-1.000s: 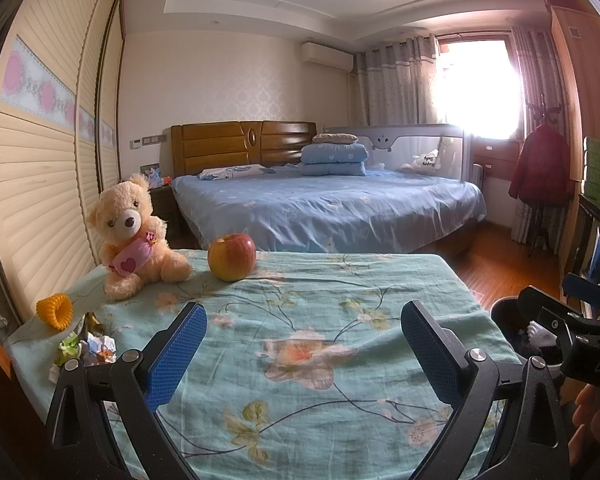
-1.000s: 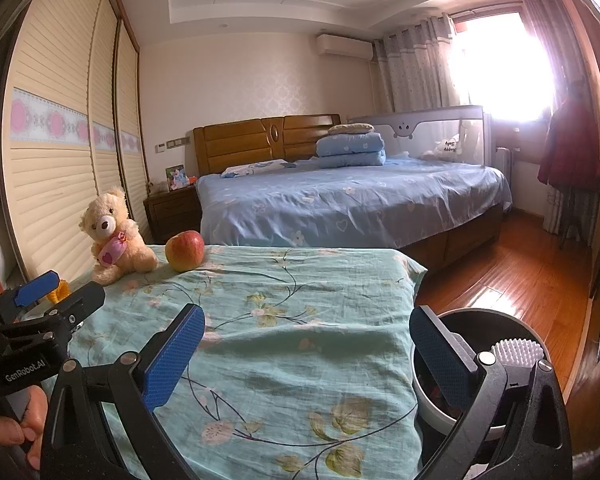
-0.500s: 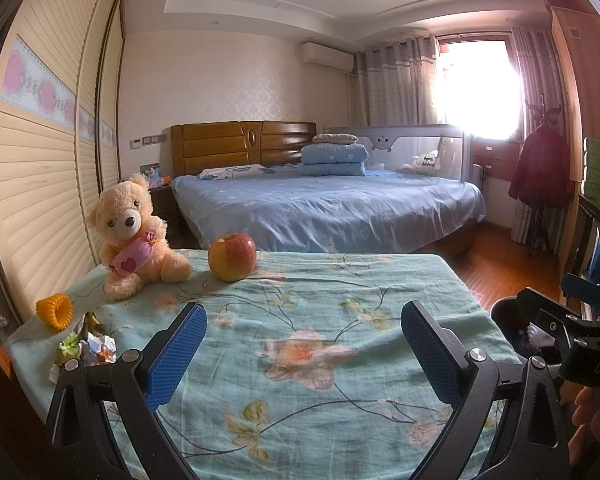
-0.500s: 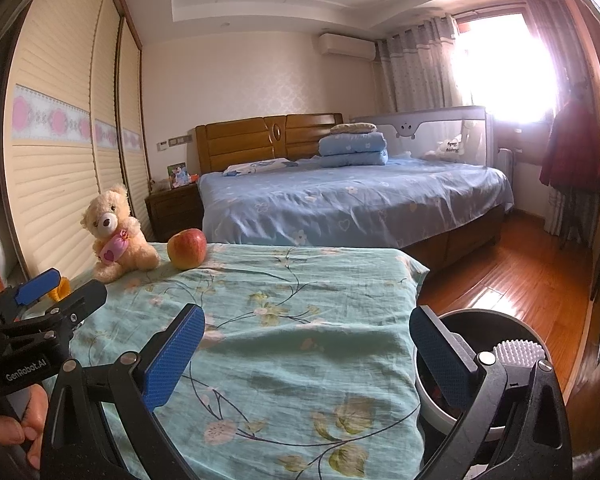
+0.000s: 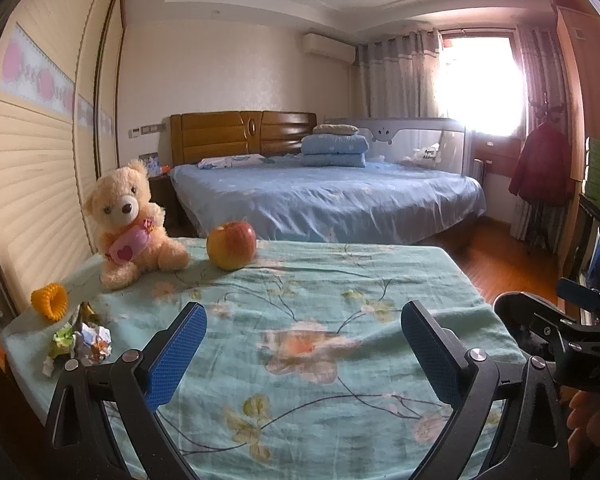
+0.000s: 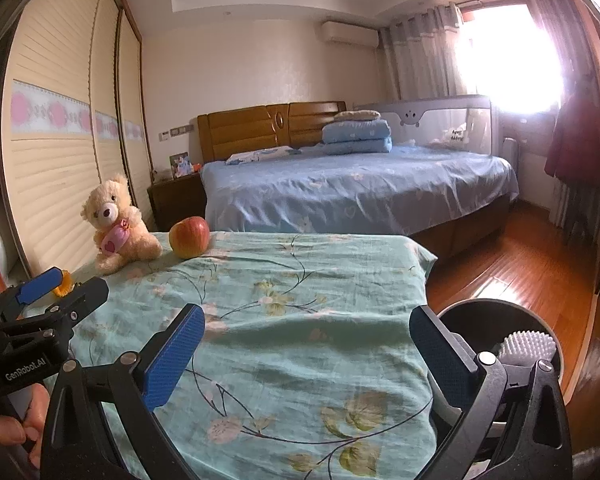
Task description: Collect trash
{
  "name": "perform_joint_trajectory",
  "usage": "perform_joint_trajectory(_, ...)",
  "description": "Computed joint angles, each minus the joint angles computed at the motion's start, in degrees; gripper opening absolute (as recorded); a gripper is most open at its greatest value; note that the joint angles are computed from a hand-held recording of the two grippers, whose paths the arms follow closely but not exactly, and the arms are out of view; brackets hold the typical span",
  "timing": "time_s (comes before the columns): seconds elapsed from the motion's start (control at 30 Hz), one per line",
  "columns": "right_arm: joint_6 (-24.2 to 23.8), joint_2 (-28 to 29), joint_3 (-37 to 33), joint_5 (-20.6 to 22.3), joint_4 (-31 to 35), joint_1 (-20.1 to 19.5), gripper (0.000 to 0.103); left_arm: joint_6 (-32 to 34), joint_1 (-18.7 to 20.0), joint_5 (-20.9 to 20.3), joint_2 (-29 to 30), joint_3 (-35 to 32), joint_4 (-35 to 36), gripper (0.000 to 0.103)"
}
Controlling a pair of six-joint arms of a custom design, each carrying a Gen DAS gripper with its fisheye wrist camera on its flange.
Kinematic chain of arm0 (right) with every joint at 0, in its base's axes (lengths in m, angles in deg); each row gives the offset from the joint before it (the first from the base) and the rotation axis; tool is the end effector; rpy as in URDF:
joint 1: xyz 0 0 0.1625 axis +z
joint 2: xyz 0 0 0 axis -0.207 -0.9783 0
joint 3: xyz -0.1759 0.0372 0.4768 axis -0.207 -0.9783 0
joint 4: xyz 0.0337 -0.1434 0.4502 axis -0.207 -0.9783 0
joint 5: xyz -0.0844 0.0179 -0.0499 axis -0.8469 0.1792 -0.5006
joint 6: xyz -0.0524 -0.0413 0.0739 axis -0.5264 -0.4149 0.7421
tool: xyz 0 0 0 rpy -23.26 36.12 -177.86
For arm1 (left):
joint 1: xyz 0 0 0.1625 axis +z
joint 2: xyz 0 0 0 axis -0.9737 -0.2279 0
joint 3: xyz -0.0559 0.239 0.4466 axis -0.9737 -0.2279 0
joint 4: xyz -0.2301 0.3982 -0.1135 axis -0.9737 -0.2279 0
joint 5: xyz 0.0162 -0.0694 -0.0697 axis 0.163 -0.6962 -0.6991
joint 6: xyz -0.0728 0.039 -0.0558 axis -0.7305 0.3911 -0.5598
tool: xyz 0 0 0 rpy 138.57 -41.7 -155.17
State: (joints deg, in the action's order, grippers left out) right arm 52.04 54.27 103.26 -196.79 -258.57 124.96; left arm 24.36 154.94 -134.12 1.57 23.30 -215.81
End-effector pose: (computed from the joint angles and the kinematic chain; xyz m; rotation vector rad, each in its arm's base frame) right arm 0.3745 -0.7294 -0.0247 0.2241 -2.0219 1.3709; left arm -0.0109 -0.7613 0.3398 1.1162 2.2243 -1.2017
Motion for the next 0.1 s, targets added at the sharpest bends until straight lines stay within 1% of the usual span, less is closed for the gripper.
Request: perform_joint_trajectory(0.1,1.2,0.0,0.0,0.2,1.2,-0.3,0.103,-0.4,0.0,0.5,0.2,-0.6,1.1,0.099)
